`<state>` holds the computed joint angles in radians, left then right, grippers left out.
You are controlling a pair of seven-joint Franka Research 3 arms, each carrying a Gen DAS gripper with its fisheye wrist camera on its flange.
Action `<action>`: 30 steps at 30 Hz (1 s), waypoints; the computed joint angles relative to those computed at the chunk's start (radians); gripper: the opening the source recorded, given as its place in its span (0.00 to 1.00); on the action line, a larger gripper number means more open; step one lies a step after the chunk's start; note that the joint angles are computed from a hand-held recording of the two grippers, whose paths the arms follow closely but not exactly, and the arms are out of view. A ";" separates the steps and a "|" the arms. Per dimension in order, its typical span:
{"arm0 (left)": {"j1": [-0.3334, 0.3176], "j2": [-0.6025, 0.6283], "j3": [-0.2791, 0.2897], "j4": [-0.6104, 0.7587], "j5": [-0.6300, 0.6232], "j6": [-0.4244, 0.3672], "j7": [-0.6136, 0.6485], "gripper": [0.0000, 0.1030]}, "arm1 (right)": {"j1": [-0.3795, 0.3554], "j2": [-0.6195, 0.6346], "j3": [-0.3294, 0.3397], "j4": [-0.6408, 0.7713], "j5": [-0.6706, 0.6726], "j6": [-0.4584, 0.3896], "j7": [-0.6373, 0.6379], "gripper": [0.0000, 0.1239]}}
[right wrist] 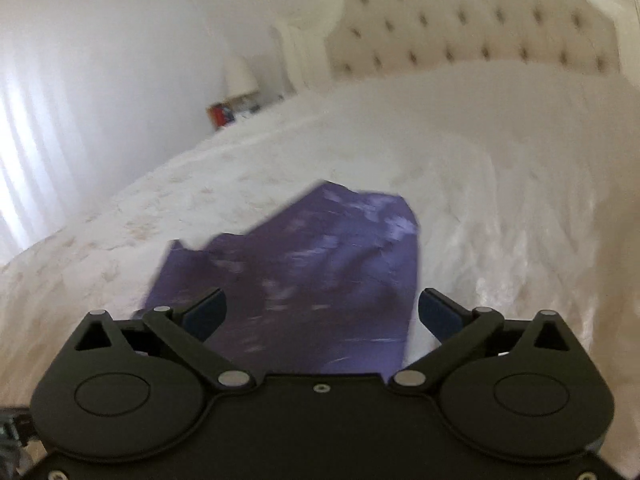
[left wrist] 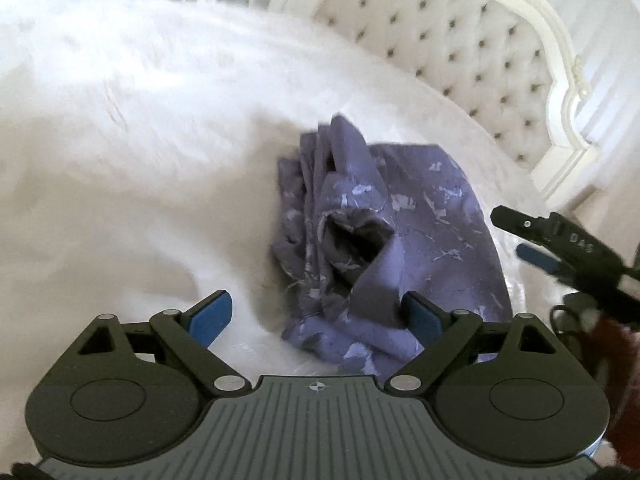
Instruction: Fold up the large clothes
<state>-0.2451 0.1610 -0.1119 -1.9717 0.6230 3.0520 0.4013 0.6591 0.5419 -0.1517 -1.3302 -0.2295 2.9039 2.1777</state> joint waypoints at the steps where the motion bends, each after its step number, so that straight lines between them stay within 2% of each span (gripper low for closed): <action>1: -0.039 -0.015 0.044 -0.007 0.092 -0.008 -0.088 0.90 | -0.009 0.019 0.028 0.038 -0.032 -0.024 -0.011 0.83; 3: -0.055 -0.057 0.058 -0.037 0.211 -0.033 -0.191 0.90 | 0.025 0.087 0.021 0.154 0.001 -0.111 -0.110 0.83; 5: -0.051 -0.106 0.046 -0.069 0.311 -0.078 -0.259 0.90 | 0.028 0.095 0.061 0.155 -0.024 -0.157 -0.146 0.83; 6: -0.046 -0.124 0.034 -0.079 0.355 -0.101 -0.284 0.90 | 0.050 0.083 0.049 0.126 -0.046 -0.162 -0.144 0.83; 7: -0.039 -0.140 0.019 -0.085 0.370 -0.127 -0.281 0.90 | 0.098 0.074 0.002 0.096 -0.108 -0.154 -0.112 0.83; 8: -0.032 -0.163 0.003 -0.099 0.401 -0.156 -0.295 0.90 | 0.121 0.046 -0.014 0.048 -0.150 -0.133 -0.099 0.83; 10: -0.015 -0.210 -0.031 -0.128 0.474 -0.211 -0.346 0.90 | 0.107 0.006 0.030 -0.018 -0.153 -0.089 -0.132 0.83; 12: -0.001 -0.231 -0.066 -0.132 0.473 -0.264 -0.342 0.91 | 0.114 -0.031 0.039 -0.073 -0.158 -0.051 -0.129 0.83; 15: 0.018 -0.263 -0.119 -0.135 0.482 -0.334 -0.332 0.91 | 0.170 -0.115 -0.015 -0.193 -0.207 0.021 0.003 0.83; 20: 0.017 -0.298 -0.173 -0.126 0.462 -0.415 -0.278 0.91 | 0.242 -0.240 -0.084 -0.332 -0.336 0.031 0.298 0.83; 24: 0.009 -0.310 -0.184 -0.125 0.401 -0.402 -0.236 0.91 | 0.278 -0.327 -0.109 -0.379 -0.473 -0.074 0.491 0.83; 27: 0.004 -0.314 -0.197 -0.120 0.372 -0.417 -0.234 0.91 | 0.269 -0.374 -0.093 -0.403 -0.522 -0.148 0.592 0.83; 30: -0.007 -0.311 -0.202 -0.105 0.320 -0.442 -0.195 0.91 | 0.246 -0.411 -0.062 -0.422 -0.543 -0.218 0.639 0.83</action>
<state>-0.2520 -0.1499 -0.3143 -2.0769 0.9435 2.6100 0.2066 0.9056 0.1309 -0.2140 -1.7523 -0.7721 2.6861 2.8167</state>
